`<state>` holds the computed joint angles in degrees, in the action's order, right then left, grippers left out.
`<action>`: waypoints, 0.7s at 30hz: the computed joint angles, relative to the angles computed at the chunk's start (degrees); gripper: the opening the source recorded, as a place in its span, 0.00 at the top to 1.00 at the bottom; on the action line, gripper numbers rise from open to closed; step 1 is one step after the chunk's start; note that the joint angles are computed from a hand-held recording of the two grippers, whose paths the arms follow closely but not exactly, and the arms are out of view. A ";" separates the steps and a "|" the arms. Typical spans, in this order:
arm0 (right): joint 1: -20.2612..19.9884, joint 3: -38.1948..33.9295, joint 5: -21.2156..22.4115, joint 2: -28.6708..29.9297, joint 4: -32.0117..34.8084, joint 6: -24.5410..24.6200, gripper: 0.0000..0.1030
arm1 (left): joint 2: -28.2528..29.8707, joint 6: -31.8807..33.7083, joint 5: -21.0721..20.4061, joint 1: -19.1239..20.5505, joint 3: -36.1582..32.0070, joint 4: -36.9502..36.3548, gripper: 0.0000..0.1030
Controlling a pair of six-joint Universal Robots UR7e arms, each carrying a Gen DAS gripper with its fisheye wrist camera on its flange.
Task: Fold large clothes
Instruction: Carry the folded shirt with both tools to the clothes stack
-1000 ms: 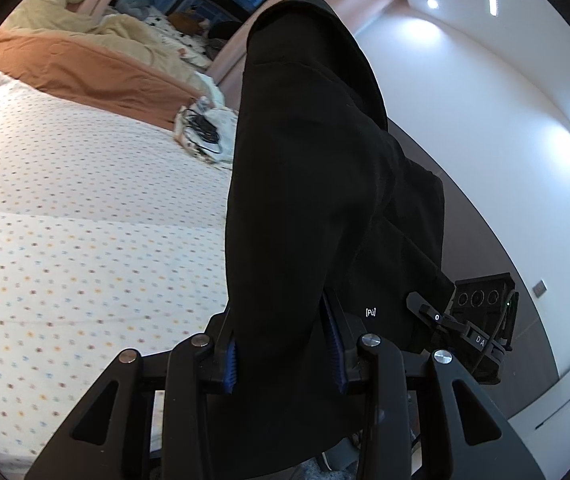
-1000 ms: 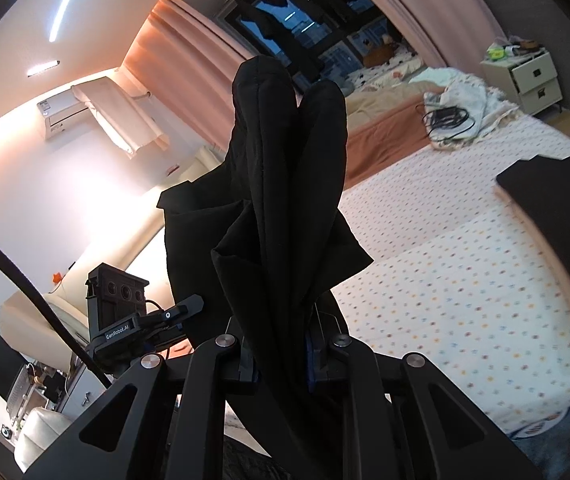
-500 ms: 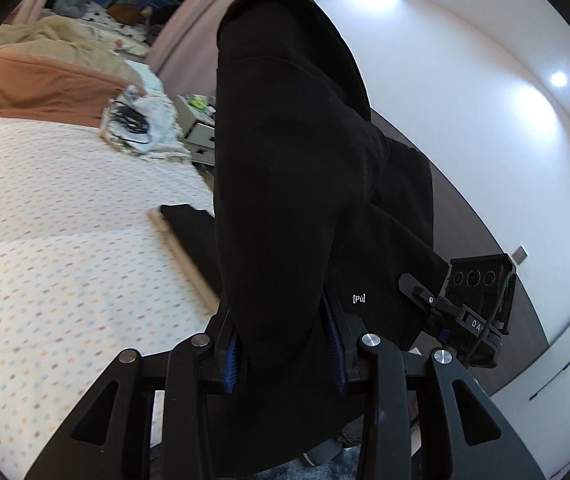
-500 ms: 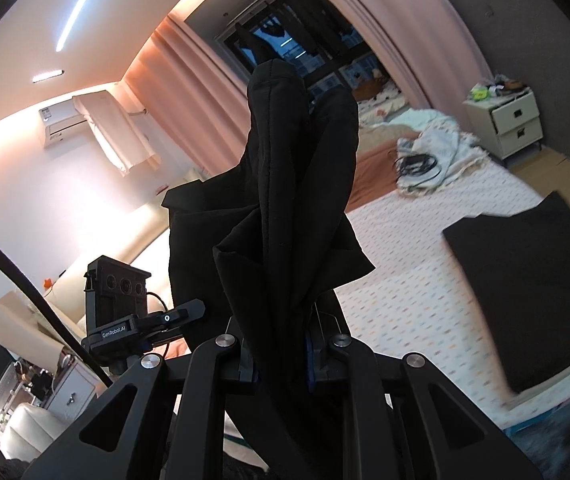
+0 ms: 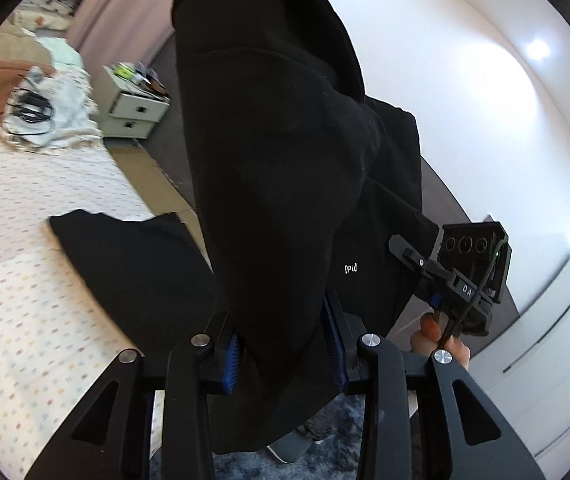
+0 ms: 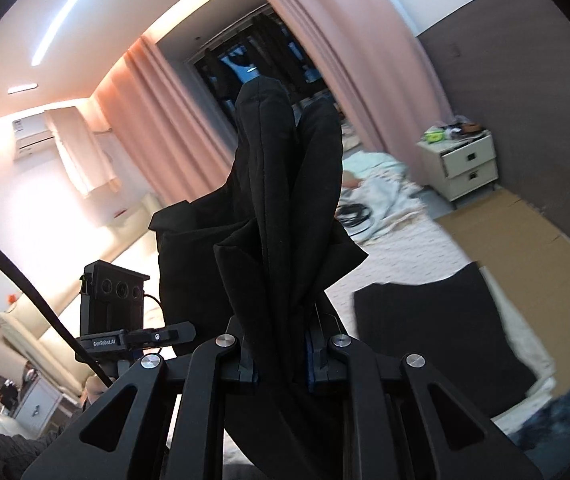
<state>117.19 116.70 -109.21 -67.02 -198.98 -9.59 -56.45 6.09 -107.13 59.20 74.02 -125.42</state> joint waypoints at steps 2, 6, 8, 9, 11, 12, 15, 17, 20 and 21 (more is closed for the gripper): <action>1.07 0.24 -2.37 -0.05 -0.25 0.18 0.88 | 2.14 -0.13 -1.39 -0.55 -1.47 0.73 0.65; 2.78 -0.04 -6.23 0.33 0.97 2.25 0.88 | 3.42 -0.79 -3.86 -1.20 -1.40 1.91 0.65; 3.12 -0.86 -7.54 0.88 1.96 3.82 0.88 | 4.58 -1.35 -4.90 -1.05 -2.09 2.87 0.65; 3.08 -1.21 -8.23 1.71 2.12 4.51 0.88 | 5.10 -1.42 -5.32 -0.76 -2.37 3.33 0.65; 3.05 -2.27 -8.85 2.84 2.83 5.39 0.88 | 6.83 -1.13 -5.45 0.10 -3.88 4.59 0.65; 2.74 -2.94 -8.88 3.94 2.91 6.07 0.88 | 7.17 -1.45 -5.42 0.26 -4.09 4.86 0.65; 1.60 -5.61 -8.15 7.33 4.34 8.62 0.88 | 9.77 -2.12 -5.02 1.82 -6.62 5.84 0.65; 1.09 -7.53 -8.07 9.54 5.43 9.63 0.88 | 11.03 -2.35 -4.24 2.73 -7.81 6.39 0.65; 0.47 -11.14 -8.17 13.33 7.29 11.63 0.88 | 12.38 -2.87 -2.67 3.69 -9.09 7.16 0.65; 0.15 -12.40 -8.06 14.92 7.89 12.47 0.88 | 12.81 -2.94 -2.10 4.02 -9.35 7.22 0.65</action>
